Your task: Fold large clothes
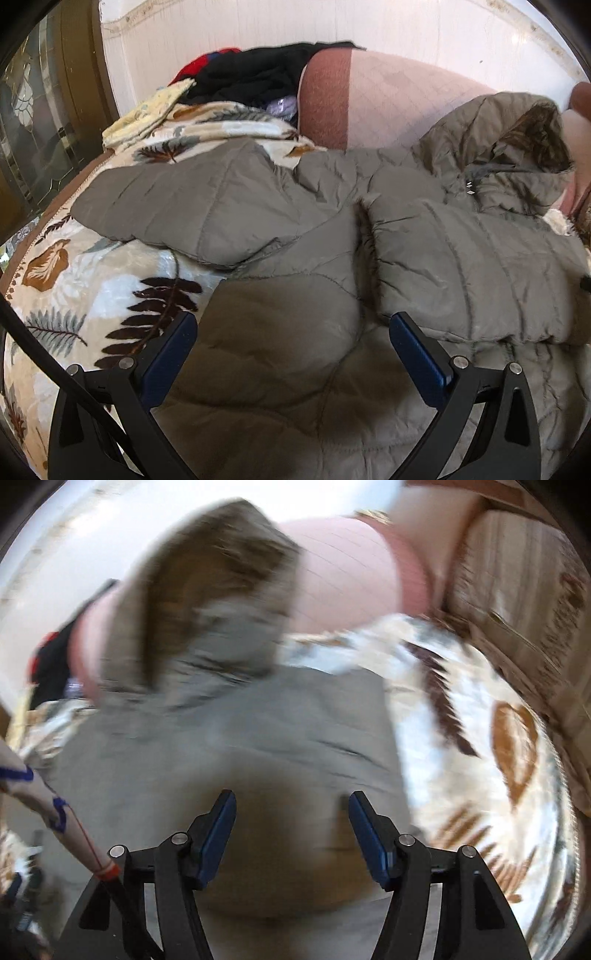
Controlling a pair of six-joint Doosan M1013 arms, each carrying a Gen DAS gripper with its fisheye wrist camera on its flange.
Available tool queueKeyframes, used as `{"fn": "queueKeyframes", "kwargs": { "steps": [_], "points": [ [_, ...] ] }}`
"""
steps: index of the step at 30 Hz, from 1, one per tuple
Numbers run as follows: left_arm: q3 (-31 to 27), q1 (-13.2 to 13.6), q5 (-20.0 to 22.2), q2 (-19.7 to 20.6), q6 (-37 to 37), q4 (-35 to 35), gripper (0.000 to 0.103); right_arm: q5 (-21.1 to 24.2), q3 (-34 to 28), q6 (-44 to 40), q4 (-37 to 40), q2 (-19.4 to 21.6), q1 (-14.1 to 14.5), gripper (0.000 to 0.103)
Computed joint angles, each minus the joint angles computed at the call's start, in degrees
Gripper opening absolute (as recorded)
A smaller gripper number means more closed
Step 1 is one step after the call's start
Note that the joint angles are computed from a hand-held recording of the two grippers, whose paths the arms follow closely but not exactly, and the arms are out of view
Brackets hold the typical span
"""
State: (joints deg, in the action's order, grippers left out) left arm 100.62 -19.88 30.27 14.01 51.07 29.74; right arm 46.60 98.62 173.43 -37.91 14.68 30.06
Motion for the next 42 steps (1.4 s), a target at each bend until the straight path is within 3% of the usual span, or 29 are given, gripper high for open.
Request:
{"fn": "queueKeyframes", "kwargs": {
  "steps": [5,10,14,19,23,25,27,33,42],
  "points": [
    [-2.69,0.12,5.26,2.91,5.47,-4.58,0.103,-1.63,1.73,-2.33,3.58,1.12,-1.96,0.074],
    [-2.06,-0.01,4.21,2.02,4.61,-3.66,0.103,-0.34,1.00,-2.77,3.48,1.39,-1.83,0.077],
    [-0.84,0.11,1.19,-0.03,4.32,-3.55,0.103,-2.12,2.85,4.35,-1.32,-1.12,0.57,0.077],
    [-0.39,0.25,0.96,-1.48,6.84,-5.41,0.103,-2.23,1.73,2.83,-1.17,-0.45,3.51,0.077],
    [-0.15,0.62,0.65,-2.55,8.28,-6.87,0.103,2.64,-1.44,-6.92,6.27,2.85,4.43,0.081],
    [0.12,1.00,0.26,-3.18,9.05,-8.10,0.103,4.98,-1.87,-7.13,7.49,3.19,5.42,0.080],
    [0.50,1.43,-0.29,-3.92,10.30,-9.84,0.103,2.21,-0.42,-4.12,5.17,1.42,7.04,0.080],
    [1.42,1.78,-1.02,-5.24,9.62,-9.46,0.103,1.53,0.13,3.39,-4.20,-0.21,12.66,0.080],
    [1.37,1.06,0.17,-5.87,4.68,-2.26,0.103,-4.60,-0.69,0.86,-1.93,-0.38,12.63,0.080]
  ]
}}
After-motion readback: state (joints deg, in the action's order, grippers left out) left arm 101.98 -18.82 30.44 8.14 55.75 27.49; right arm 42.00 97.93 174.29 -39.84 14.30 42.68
